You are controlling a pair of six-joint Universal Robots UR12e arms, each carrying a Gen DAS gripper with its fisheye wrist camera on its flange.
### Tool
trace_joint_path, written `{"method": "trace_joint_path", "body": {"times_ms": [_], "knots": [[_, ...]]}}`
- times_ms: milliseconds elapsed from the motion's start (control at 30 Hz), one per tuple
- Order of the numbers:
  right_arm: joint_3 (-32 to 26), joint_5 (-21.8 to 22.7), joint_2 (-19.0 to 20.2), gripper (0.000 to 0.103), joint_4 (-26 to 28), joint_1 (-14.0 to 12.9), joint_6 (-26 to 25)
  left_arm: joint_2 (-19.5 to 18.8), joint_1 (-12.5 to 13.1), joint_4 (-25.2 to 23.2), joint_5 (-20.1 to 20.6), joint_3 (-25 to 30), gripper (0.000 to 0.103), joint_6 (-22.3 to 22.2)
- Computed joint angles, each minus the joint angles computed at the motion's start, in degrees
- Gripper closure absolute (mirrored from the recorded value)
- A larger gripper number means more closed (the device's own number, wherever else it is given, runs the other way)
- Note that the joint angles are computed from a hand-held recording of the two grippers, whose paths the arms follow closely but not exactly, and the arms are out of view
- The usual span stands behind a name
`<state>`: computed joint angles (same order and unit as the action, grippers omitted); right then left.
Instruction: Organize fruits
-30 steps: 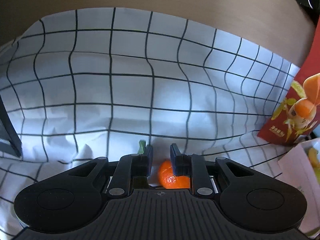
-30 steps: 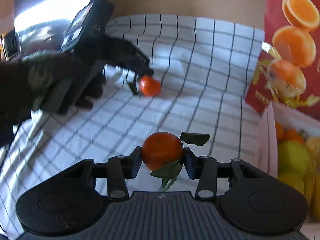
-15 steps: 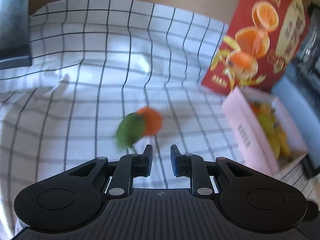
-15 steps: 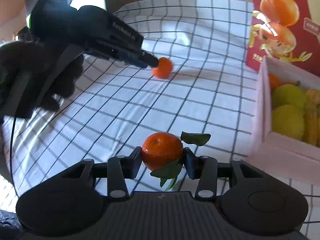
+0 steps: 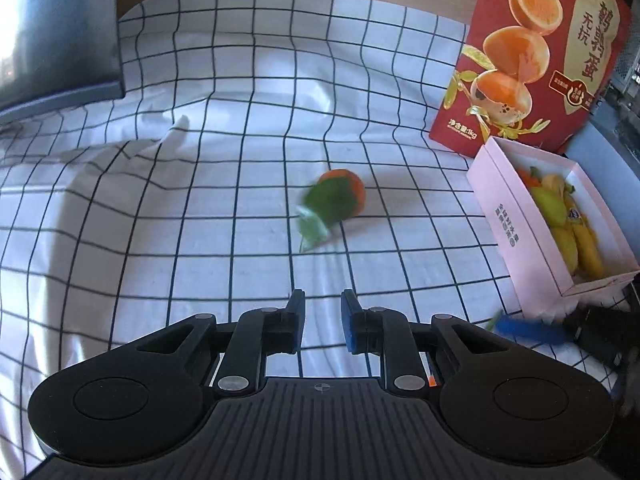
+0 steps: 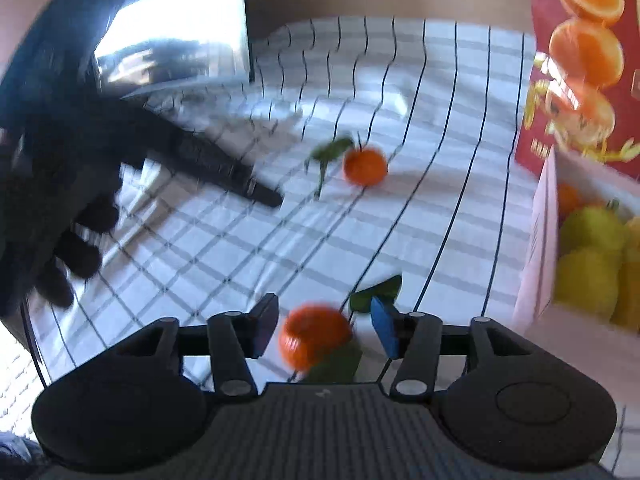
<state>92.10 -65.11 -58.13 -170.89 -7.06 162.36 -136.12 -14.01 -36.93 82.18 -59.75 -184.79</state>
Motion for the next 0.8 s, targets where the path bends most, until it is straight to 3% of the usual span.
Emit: {"method": "trace_joint_path", "body": {"times_ms": [267,400,600,700,800], "knots": [[-6.31,-2.56,2.57,0.043,-0.66,0.56,2.98,2.24,1.67,3.61,-4.74,-4.97,0.081,-5.06],[-11.62,-2.29,5.02,0.043,2.64,1.10,6.20,3.64,2.40,6.44,-7.38,-8.07,0.081,-5.84],[-22.89,-1.96,11.07,0.043,12.15,2.35,13.86,5.10,3.28,8.36,-13.00,-11.84,0.081,-1.84],[-27.36,-4.46,13.44,0.043,16.93,3.43,10.26,5.89,3.56,8.51,-14.81,-13.34,0.081,0.81],[-27.85,-5.37,13.49,0.043,19.29,3.87,3.28,6.63,3.89,9.63,-15.92,-14.83,0.081,1.76]]}}
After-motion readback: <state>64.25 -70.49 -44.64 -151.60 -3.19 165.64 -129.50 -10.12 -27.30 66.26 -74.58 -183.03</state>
